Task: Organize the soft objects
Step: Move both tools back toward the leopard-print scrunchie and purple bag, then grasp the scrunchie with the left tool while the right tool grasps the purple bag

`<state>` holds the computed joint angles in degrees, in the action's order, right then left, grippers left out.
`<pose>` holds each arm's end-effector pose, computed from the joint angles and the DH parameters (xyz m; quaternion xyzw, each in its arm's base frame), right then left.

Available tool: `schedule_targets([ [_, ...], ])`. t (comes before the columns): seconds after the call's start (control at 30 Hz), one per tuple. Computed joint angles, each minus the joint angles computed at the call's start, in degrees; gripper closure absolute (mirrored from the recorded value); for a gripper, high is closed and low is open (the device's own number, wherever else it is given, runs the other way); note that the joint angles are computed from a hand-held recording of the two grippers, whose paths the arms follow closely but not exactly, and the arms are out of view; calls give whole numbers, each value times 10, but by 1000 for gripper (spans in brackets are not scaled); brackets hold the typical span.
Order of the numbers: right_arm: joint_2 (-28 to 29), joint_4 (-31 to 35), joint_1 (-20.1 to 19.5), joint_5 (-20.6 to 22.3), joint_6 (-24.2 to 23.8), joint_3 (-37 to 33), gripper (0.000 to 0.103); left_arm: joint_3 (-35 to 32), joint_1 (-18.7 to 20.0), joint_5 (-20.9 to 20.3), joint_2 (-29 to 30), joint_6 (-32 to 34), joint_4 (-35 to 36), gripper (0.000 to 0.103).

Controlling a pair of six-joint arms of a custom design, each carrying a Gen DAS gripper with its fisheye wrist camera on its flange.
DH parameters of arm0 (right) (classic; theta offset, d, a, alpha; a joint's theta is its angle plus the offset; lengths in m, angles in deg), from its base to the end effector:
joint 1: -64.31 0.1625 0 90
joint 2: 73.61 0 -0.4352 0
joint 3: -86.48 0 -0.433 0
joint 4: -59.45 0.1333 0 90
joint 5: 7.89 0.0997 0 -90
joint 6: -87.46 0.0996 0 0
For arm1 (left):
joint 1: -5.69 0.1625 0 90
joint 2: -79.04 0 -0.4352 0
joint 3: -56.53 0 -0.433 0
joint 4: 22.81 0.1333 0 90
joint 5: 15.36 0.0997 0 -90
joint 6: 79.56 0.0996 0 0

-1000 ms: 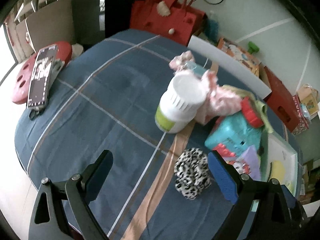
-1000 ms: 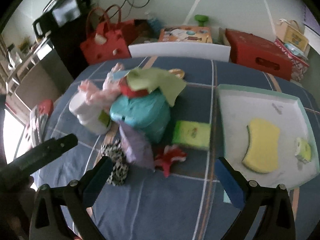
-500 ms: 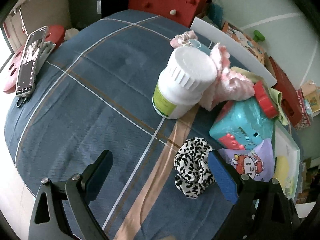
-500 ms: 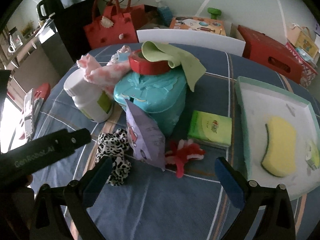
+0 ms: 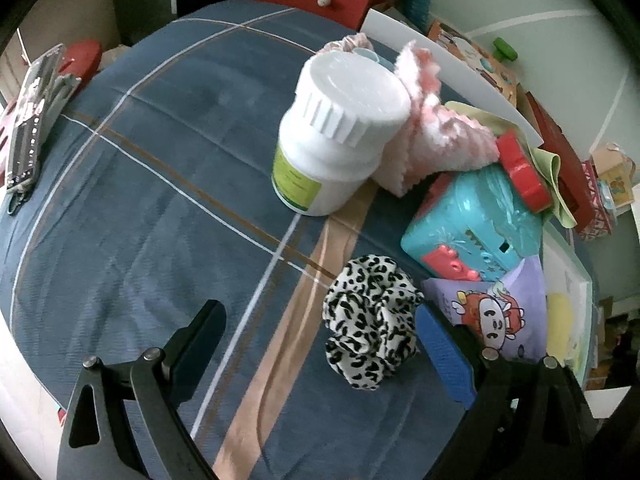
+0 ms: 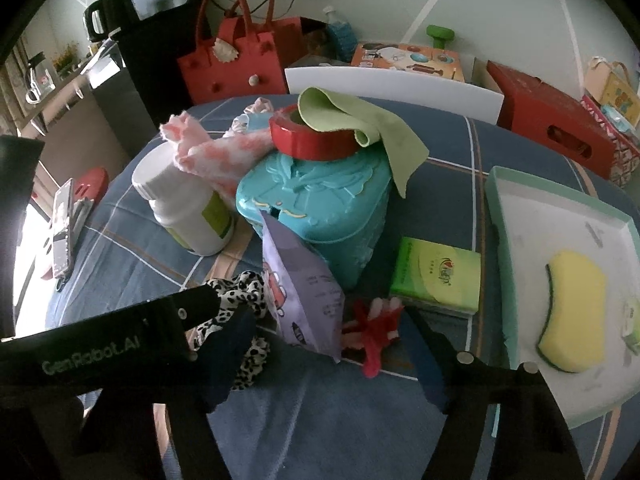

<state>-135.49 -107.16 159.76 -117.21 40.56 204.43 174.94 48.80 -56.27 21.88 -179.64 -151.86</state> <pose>0.1543 -0.5610 0.1340 0.4010 -0.8837 0.1060 0.2166 -0.2312 -0.5021 0.0505 -0.3281 0.8340 -0.3410 0.2838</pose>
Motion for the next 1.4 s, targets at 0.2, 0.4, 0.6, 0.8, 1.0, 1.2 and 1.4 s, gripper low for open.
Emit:
schedule_targets([
  [0.2, 1, 11, -2, 1, 1, -4, 56, -1, 11, -14, 14, 41, -63, 7],
  [0.4, 1, 21, -6, -3, 13, -10, 69, 2, 31, -43, 33, 97, -164, 8],
  [0.6, 3, 35, -9, -8, 27, -18, 71, -13, 43, -49, 45, 116, -163, 40],
  [0.8, 7, 40, -9, -14, 34, -21, 71, -16, 50, -55, 56, 143, -193, 60],
  [1.0, 3, 43, -11, -8, 36, -22, 72, -5, 43, -47, 48, 136, -197, 67],
  [1.2, -6, 53, -12, 14, 40, -23, 75, 6, 26, -23, 34, 111, -182, 67],
  [1.4, -26, 55, -11, 30, 41, -15, 75, 20, 2, 4, 17, 88, -164, 67],
])
